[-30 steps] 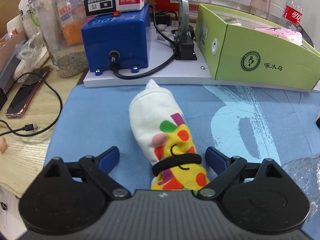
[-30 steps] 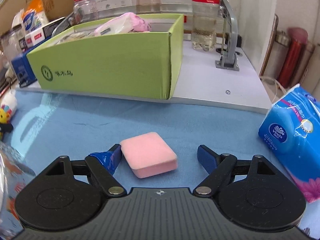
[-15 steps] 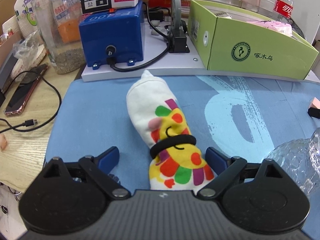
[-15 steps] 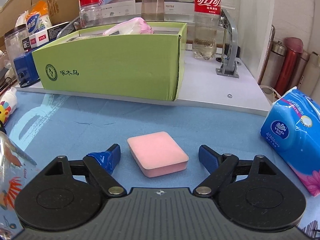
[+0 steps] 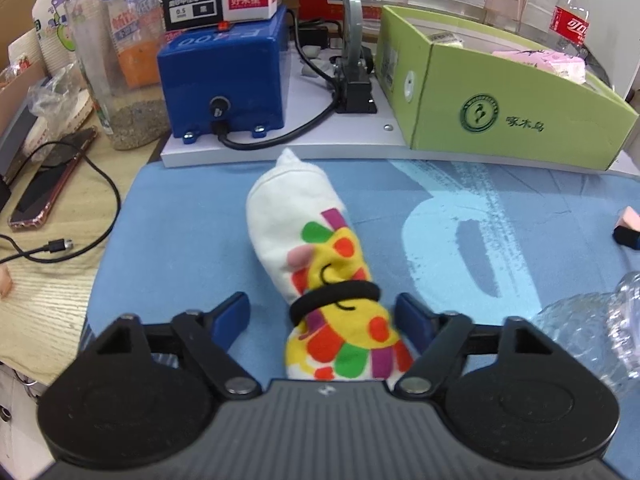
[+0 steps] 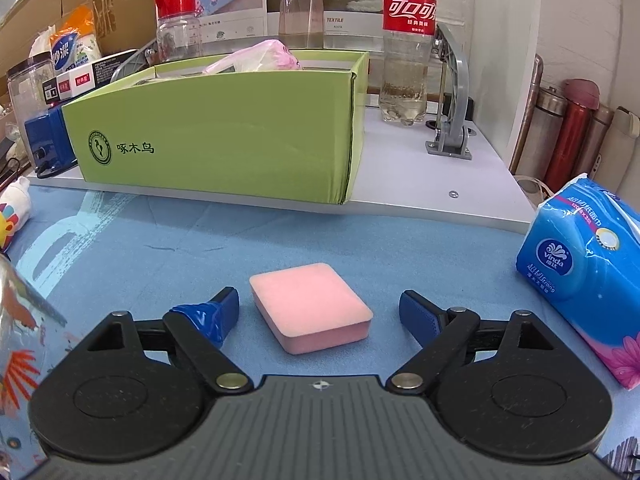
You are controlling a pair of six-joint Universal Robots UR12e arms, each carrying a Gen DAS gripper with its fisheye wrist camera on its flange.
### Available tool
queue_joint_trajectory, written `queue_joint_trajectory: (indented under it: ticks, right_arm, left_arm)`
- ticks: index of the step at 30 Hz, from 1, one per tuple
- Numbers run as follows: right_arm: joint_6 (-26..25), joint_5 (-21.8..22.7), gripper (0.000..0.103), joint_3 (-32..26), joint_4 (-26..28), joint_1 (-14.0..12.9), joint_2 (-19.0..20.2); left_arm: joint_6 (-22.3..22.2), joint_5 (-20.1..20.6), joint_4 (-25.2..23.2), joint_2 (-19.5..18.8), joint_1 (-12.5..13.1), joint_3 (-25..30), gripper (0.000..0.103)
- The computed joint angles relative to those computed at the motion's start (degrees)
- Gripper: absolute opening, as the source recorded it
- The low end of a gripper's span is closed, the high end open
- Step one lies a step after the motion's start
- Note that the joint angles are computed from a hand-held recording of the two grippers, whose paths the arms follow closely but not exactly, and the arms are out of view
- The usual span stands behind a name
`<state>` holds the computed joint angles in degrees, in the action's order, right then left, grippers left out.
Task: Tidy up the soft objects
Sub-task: 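Lift the sock bundle with the left tool while the right tool grasps the pink sponge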
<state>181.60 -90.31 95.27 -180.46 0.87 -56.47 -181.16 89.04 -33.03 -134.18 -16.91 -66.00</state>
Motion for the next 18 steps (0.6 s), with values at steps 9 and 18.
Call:
queue_joint_trajectory:
  ticks: [9,18]
  right_arm:
    - [-0.3,0.6,0.068,1.7,-3.2,-0.2,-0.4]
    - [1.0,5.5,0.026,4.9,-7.3,-1.6,-3.5]
  left_arm:
    - [-2.3,0.8,1.2,0.1,-0.1,-0.1,0.032]
    - [-6.0,-7.8,2.7,2.3,2.0,-1.7,0.03]
